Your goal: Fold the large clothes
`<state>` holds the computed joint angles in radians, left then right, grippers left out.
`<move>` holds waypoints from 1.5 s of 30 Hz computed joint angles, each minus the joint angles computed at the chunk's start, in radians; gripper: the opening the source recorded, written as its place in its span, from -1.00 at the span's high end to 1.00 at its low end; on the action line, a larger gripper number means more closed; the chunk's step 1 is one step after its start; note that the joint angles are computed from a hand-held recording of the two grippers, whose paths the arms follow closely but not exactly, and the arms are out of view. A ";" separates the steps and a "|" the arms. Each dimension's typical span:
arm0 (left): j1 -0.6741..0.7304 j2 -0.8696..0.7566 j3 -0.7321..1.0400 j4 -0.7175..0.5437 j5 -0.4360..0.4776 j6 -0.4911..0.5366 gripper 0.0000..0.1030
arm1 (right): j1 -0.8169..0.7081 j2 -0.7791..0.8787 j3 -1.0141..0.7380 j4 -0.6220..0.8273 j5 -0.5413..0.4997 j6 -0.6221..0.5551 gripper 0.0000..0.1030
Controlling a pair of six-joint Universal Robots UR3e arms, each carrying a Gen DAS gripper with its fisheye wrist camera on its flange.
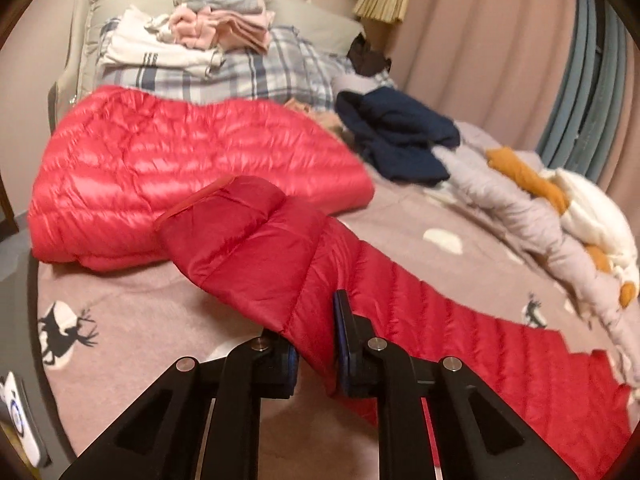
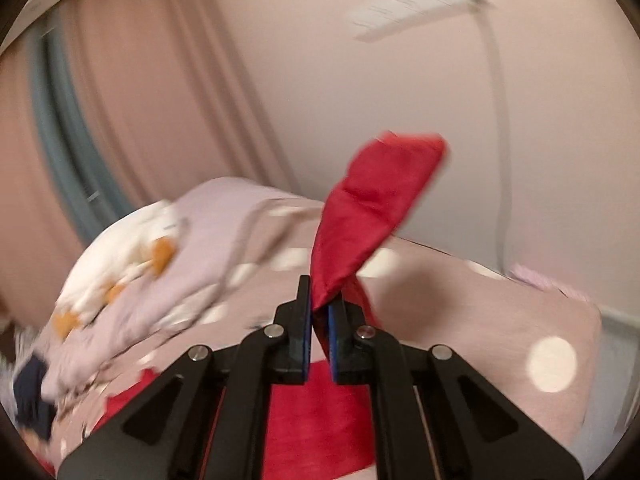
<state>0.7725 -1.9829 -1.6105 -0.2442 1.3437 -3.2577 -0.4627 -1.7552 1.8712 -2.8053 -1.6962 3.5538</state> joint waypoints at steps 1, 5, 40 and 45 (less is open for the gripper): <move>0.004 0.012 -0.007 0.004 -0.008 0.002 0.71 | 0.074 0.041 -0.055 -0.007 -0.030 -0.009 0.86; -0.002 0.047 -0.025 0.050 0.017 0.022 0.71 | 0.334 0.250 -0.331 0.027 -0.081 -0.073 0.86; -0.201 0.216 -0.075 0.114 0.146 0.150 0.71 | 0.467 0.646 -0.537 0.296 -0.095 -0.168 0.29; -0.266 0.185 -0.056 0.160 0.238 0.173 0.71 | 0.488 0.753 -0.461 0.199 -0.081 -0.118 0.34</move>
<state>0.5064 -1.7976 -1.6665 -0.0846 1.5815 -3.0845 0.0255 -1.0019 1.4106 -2.6058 -1.7772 3.4356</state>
